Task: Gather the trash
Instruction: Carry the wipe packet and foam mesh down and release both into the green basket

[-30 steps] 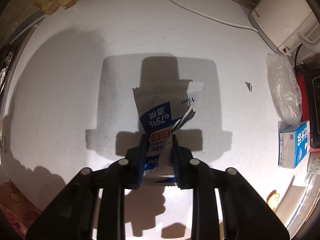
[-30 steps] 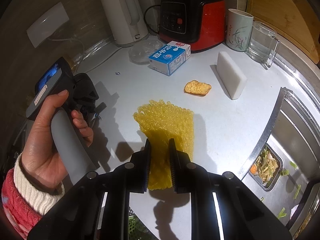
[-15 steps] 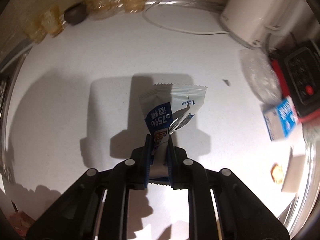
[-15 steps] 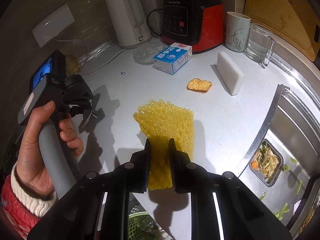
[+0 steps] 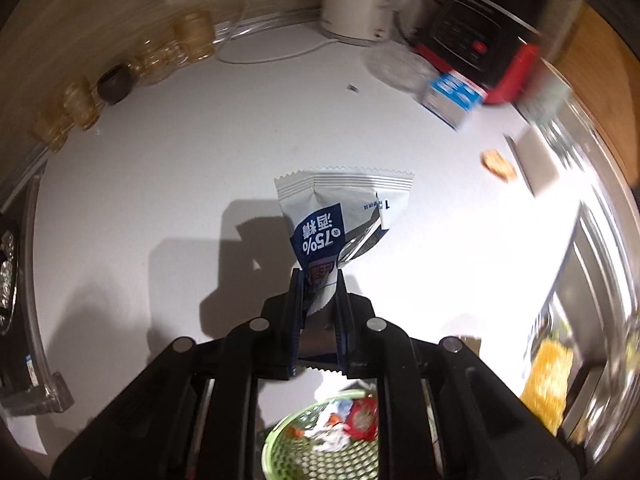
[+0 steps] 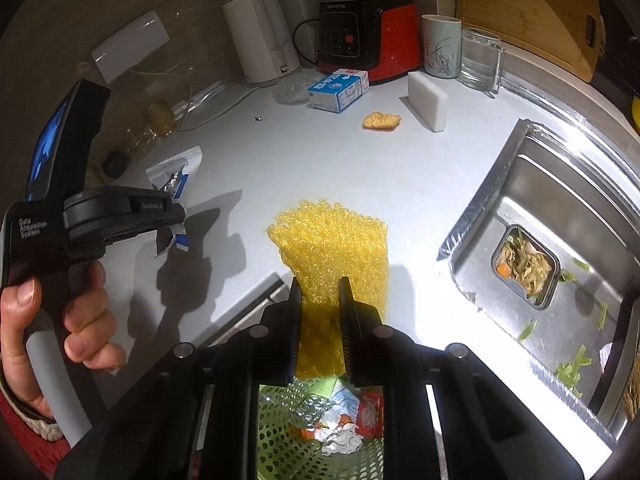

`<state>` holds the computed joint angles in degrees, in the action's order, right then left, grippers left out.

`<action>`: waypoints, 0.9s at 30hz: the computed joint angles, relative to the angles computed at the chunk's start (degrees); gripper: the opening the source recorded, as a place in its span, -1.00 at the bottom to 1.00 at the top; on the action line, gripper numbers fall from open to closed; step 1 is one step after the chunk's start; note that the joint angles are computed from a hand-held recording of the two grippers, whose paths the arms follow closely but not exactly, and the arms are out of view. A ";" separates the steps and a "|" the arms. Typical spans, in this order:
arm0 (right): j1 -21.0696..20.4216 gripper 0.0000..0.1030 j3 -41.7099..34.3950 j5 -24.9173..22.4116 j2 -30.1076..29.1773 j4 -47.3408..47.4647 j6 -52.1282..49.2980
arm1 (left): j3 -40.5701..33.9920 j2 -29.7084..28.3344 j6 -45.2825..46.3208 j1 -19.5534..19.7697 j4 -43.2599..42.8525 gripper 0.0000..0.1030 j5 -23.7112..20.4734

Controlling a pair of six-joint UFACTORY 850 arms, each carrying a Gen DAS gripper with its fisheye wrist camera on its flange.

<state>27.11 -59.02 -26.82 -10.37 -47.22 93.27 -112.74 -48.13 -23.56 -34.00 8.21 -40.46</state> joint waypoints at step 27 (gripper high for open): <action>15.75 -0.64 10.41 7.68 -10.18 -11.84 27.27 | 45.73 21.58 39.59 -0.84 -17.78 -0.68 22.13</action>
